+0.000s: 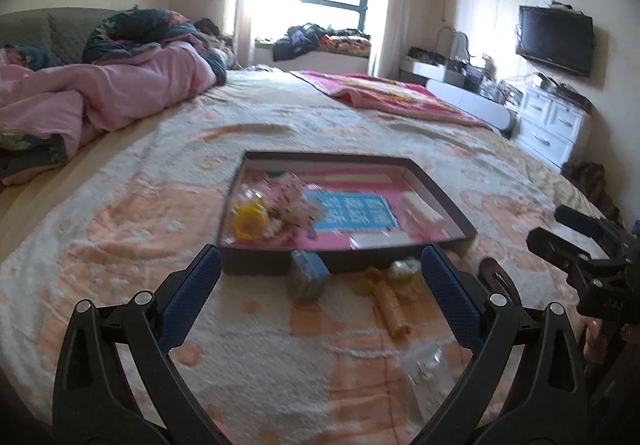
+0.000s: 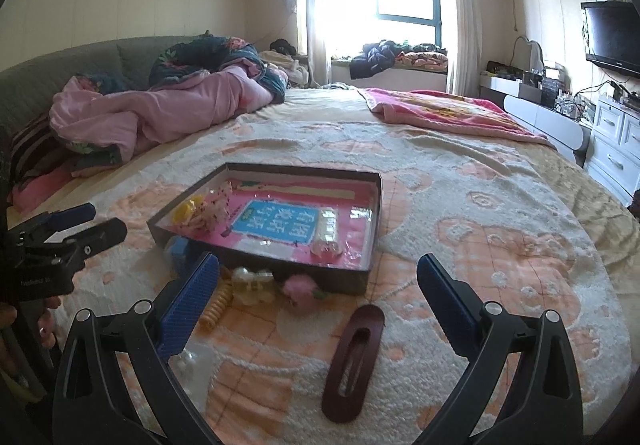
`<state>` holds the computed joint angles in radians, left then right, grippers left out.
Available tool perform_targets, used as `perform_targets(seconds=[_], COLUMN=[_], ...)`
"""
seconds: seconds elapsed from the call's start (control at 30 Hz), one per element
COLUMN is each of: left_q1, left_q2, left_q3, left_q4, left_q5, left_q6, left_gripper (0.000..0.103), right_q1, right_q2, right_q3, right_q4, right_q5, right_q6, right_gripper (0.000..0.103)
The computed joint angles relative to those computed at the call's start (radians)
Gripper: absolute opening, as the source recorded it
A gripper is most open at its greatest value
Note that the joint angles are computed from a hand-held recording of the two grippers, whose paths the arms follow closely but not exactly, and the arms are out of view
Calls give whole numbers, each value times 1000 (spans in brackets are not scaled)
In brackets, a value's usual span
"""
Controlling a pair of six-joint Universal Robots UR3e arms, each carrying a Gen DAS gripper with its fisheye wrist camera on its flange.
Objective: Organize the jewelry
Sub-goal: 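Move the left tool to the spiral hair tie while the right tool approaches the brown clip, then grasp the spiral hair tie with the left tool while the right tool grasps the brown clip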
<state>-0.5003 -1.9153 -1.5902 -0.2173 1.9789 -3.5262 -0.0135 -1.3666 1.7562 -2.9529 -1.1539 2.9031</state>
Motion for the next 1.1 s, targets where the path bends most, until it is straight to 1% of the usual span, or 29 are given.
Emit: perform_targets(seconds=[0.27, 0.6, 0.97, 1.1], left_q1=[-20, 2, 12, 16], left_q2=[-64, -107, -197, -231], left_q3=[59, 87, 179, 223], left_q4=[-36, -71, -129, -158], left_q5=[-58, -136, -196, -205], left_q6=[31, 21, 39, 53], left_gripper=[92, 92, 90, 81], right_q1=[-32, -50, -33, -35], right_q2=[-28, -32, 21, 43], right_q3=[82, 143, 138, 127], right_q4=[4, -1, -16, -15], right_q5=[-7, -22, -61, -69], right_q6=[-41, -56, -58, -53], right_gripper=[96, 96, 96, 96])
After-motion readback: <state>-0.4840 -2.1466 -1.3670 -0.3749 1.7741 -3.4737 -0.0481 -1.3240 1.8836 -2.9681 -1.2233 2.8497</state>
